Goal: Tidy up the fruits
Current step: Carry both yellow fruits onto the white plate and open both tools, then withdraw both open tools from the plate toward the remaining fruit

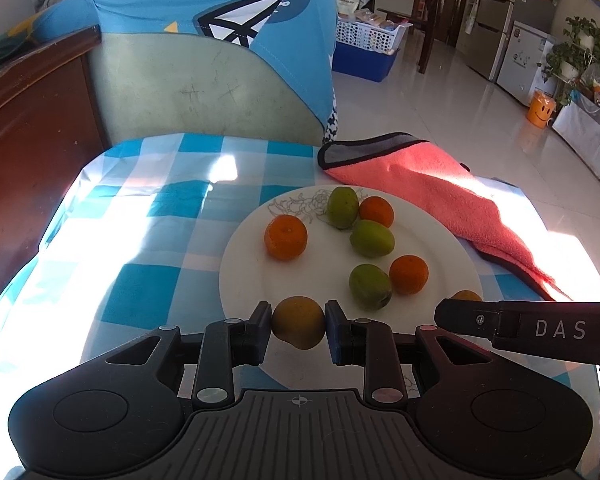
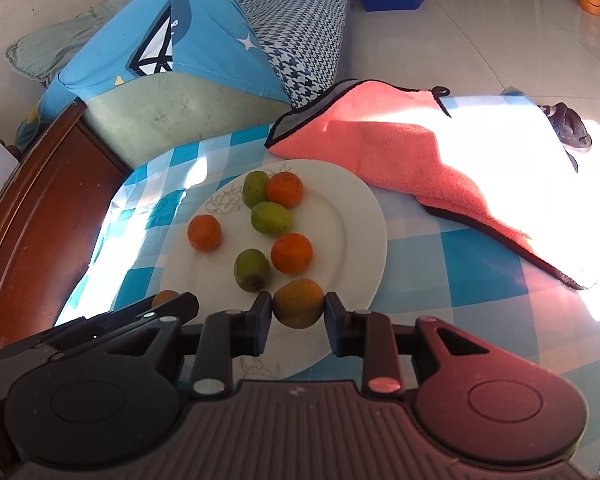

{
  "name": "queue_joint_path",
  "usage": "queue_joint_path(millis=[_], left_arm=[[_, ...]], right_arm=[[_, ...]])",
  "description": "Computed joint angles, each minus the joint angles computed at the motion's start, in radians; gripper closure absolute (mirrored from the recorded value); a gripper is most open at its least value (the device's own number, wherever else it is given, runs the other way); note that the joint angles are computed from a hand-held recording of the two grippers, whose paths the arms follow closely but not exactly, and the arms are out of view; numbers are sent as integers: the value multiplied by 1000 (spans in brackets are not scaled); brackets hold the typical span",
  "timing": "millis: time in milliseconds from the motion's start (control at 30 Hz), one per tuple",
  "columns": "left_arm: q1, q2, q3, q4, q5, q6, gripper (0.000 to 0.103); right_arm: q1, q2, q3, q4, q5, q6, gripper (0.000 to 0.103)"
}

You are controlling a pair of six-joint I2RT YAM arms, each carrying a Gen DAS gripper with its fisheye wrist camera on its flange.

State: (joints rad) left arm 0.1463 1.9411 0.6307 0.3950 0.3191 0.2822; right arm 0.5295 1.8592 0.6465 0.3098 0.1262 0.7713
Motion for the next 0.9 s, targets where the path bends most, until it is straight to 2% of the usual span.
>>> queue_joint_path(millis=[267,400,433,533,567,633,767,900], left_arm=[[-4,21,20,7,8,-21,74],[6,6,19,8,13,-42,67],[12,-5,17,6,21,-46,64],[23,-43,0,19,26,-60,42],[25,-55,-8,27,26,-63,39],[35,-78,-11,13,39,-57,39],[63,-125,-18,-36,55,-38,27],[101,-175,-46,-55,67,2,21]], right_arm=[[-13,9,-1,26,10,30,71],[-10,-9,-14,46,21,24,71],[-8,-11,-13,43,24,20,71],[-7,-14,-12,43,17,8,70],[-6,-14,-11,43,17,4,70],[-2,-15,-12,40,21,-9,69],[6,-21,-17,40,26,-31,67],[29,-26,-18,38,42,-58,63]])
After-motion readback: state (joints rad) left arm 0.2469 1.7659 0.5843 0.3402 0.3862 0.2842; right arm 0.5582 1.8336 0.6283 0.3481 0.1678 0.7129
